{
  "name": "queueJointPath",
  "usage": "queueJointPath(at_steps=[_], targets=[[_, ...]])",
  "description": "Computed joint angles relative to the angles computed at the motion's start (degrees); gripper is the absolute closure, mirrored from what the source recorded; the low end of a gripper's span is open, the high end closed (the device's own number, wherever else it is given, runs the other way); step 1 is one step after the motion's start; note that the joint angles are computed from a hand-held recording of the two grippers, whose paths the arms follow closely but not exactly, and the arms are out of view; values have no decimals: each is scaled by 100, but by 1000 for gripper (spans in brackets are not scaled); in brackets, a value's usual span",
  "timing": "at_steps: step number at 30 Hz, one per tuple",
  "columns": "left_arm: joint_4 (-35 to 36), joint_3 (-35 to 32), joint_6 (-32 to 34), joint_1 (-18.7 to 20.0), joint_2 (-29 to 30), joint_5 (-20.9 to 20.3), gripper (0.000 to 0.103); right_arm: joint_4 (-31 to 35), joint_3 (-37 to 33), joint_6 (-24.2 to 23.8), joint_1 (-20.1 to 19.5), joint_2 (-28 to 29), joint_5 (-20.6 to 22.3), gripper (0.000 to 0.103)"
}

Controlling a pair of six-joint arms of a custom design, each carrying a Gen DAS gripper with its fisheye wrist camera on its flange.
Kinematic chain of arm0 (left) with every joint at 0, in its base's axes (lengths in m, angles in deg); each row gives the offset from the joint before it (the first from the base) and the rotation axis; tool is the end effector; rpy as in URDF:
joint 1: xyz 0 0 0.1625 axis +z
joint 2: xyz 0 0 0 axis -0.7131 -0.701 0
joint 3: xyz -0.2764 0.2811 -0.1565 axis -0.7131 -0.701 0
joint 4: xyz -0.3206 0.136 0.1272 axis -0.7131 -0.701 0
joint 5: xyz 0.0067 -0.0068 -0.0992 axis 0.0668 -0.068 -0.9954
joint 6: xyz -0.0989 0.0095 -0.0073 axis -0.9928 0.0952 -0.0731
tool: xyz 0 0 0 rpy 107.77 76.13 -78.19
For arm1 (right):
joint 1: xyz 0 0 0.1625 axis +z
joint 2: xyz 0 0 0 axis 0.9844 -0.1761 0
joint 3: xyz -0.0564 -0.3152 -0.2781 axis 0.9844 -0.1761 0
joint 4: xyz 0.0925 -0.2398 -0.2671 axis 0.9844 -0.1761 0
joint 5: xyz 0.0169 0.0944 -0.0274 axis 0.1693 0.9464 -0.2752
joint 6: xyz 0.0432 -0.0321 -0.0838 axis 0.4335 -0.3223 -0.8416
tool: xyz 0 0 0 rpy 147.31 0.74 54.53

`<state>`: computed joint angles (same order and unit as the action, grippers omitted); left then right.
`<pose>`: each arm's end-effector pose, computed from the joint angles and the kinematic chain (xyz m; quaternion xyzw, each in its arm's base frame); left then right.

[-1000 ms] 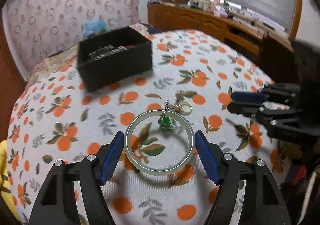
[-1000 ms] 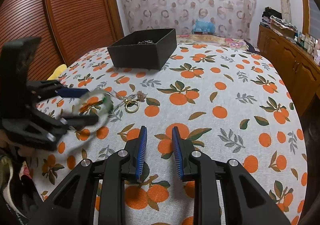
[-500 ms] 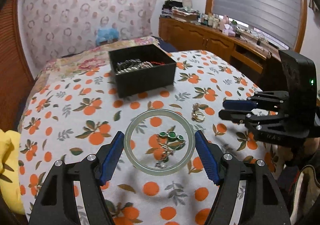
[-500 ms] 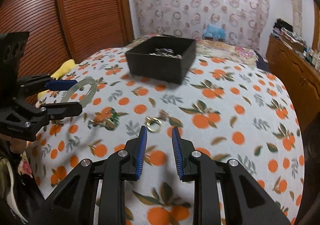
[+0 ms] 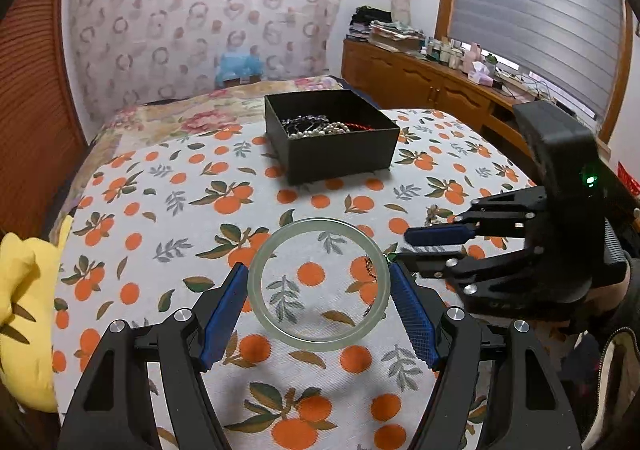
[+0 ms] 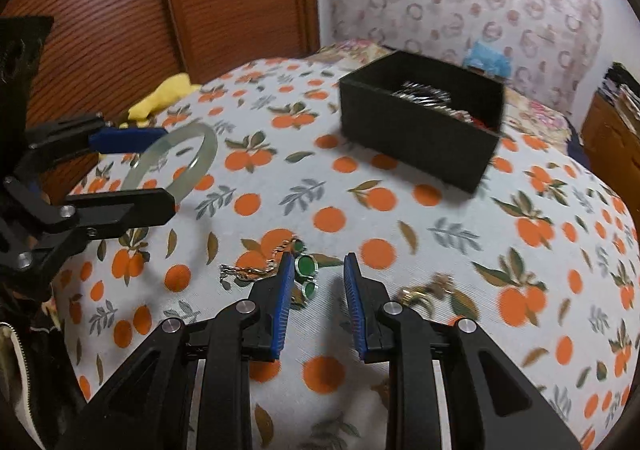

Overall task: Organize jewelry
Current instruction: 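Grasp the jade bangle rim with the left tool while the right tool grasps the green pendant, then carry the jade bangle over the box with the left tool while the right tool carries the pendant there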

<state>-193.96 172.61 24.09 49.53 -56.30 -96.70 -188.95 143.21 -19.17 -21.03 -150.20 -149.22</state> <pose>-0.3779 -0.2290 -0.0406 0.2911 0.8724 -0.2990 0.2546 -0.0117 -0.2831 0.2928 0.4008 -0.8738 0.1684 0.2178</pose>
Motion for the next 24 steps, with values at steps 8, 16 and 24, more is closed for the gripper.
queueJointPath(at_steps=[8, 16, 24], targets=[[-46, 31, -1, 16, 12, 14, 34, -932, 214, -258, 196, 404, -261, 90], [-21, -5, 59, 66, 24, 65, 34, -161, -185, -64, 313, -7, 41, 90], [120, -305, 525, 274, -37, 336, 34, -121, -800, 444, 1057, 70, 5, 90]])
